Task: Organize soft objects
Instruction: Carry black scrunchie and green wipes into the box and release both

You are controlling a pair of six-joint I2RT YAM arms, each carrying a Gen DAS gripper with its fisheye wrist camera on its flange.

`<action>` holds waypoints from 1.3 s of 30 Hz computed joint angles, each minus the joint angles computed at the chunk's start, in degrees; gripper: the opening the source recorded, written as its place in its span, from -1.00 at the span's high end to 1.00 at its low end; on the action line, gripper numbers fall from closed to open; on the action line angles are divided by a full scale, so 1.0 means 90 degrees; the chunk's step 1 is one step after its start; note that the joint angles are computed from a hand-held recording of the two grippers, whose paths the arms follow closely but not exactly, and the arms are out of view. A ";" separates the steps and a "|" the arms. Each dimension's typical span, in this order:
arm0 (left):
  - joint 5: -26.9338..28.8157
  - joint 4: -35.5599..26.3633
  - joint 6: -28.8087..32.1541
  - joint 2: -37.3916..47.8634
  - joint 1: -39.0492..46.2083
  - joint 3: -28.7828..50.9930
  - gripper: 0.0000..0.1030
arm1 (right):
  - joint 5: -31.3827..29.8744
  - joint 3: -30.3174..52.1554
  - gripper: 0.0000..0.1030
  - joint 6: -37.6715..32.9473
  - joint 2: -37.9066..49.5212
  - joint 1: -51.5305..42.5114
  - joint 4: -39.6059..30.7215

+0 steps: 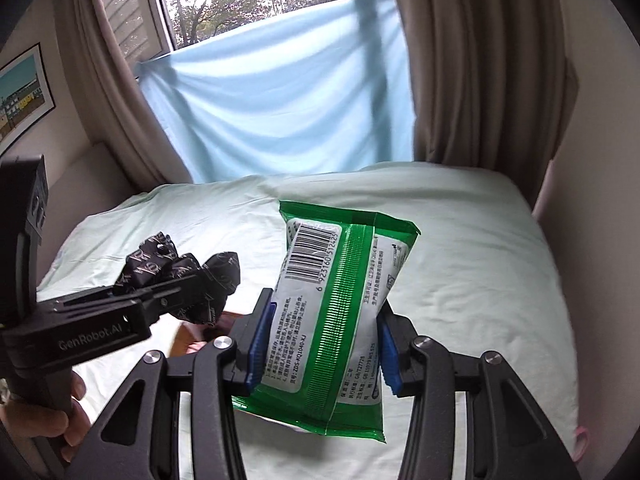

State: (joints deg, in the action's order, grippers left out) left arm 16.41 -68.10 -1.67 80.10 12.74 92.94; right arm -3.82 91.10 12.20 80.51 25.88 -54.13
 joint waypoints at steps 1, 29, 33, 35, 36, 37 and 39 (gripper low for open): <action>0.0182 -0.0118 0.0288 0.0016 0.0384 -0.0002 0.15 | 0.0112 0.0026 0.17 0.0151 0.0140 0.0241 0.0053; -0.0244 0.0760 0.2669 0.3855 0.1896 0.0114 0.15 | -0.0869 0.1266 0.17 0.2635 0.4276 0.1113 0.0093; -0.0494 0.0698 0.2692 0.4051 0.1579 0.0192 0.15 | -0.1188 0.1703 0.17 0.2845 0.4748 0.0870 -0.0207; -0.0439 0.0645 0.2780 0.4046 0.1518 0.0164 -0.12 | -0.1395 0.2116 0.16 0.2823 0.5109 0.0785 -0.0531; -0.0531 0.0650 0.2833 0.3990 0.1468 0.0104 -0.33 | -0.1457 0.2382 0.14 0.2750 0.5328 0.0757 -0.0773; -0.0694 0.0731 0.2871 0.3895 0.1428 -0.0004 -0.82 | -0.1456 0.2563 -0.07 0.2697 0.5462 0.0751 -0.0933; -0.0910 0.1029 0.3012 0.3569 0.1405 -0.0380 -0.99 | -0.1359 0.2565 -0.79 0.2660 0.5462 0.0754 -0.0928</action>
